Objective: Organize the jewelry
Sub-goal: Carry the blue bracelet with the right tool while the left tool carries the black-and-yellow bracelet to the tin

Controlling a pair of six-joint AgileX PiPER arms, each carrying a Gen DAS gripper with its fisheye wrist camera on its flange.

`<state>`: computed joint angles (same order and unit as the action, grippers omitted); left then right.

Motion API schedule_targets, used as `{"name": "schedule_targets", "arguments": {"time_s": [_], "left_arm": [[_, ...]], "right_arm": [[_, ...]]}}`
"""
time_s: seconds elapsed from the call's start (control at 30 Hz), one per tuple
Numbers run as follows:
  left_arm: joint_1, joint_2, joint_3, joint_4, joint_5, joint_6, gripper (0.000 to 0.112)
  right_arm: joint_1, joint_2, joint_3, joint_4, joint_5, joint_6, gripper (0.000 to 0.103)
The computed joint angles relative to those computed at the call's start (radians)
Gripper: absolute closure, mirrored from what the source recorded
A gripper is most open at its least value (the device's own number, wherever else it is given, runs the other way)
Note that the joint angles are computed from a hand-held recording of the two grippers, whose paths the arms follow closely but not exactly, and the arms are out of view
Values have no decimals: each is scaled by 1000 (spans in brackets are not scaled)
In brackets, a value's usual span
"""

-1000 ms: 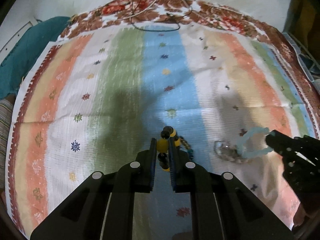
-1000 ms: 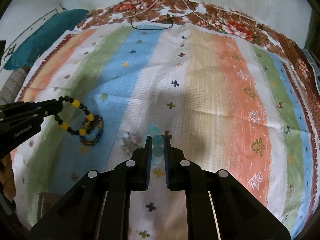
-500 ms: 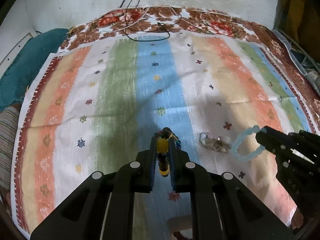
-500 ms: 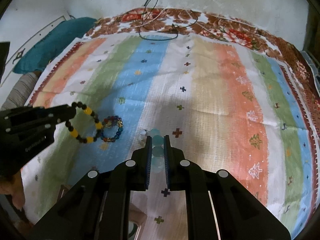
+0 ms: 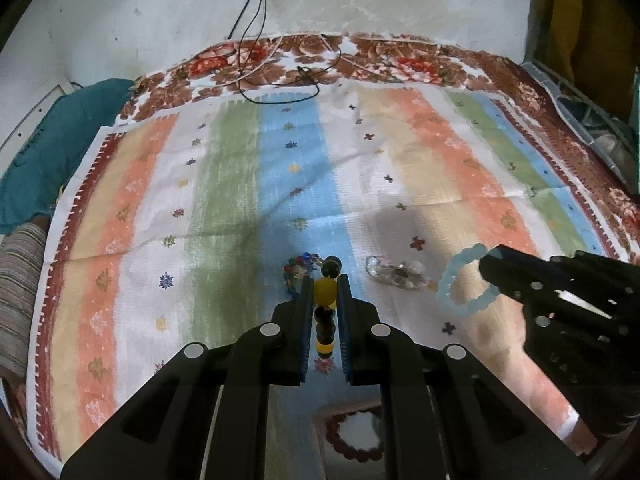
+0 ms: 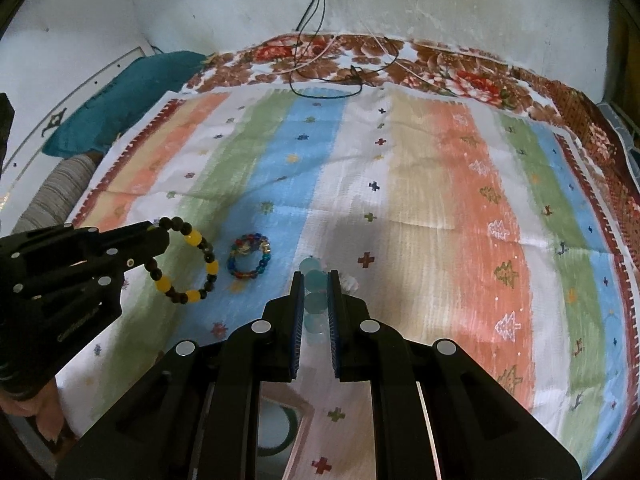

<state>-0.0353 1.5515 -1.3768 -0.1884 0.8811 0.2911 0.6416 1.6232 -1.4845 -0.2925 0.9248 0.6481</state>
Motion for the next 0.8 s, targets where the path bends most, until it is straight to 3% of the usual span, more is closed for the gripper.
{"name": "schedule_targets", "arguments": {"time_s": [0.8], "left_arm": [[41,-238,154,-116,29,125,101]], "right_arm": [[155,-159,103,-112,22,161,91]]}}
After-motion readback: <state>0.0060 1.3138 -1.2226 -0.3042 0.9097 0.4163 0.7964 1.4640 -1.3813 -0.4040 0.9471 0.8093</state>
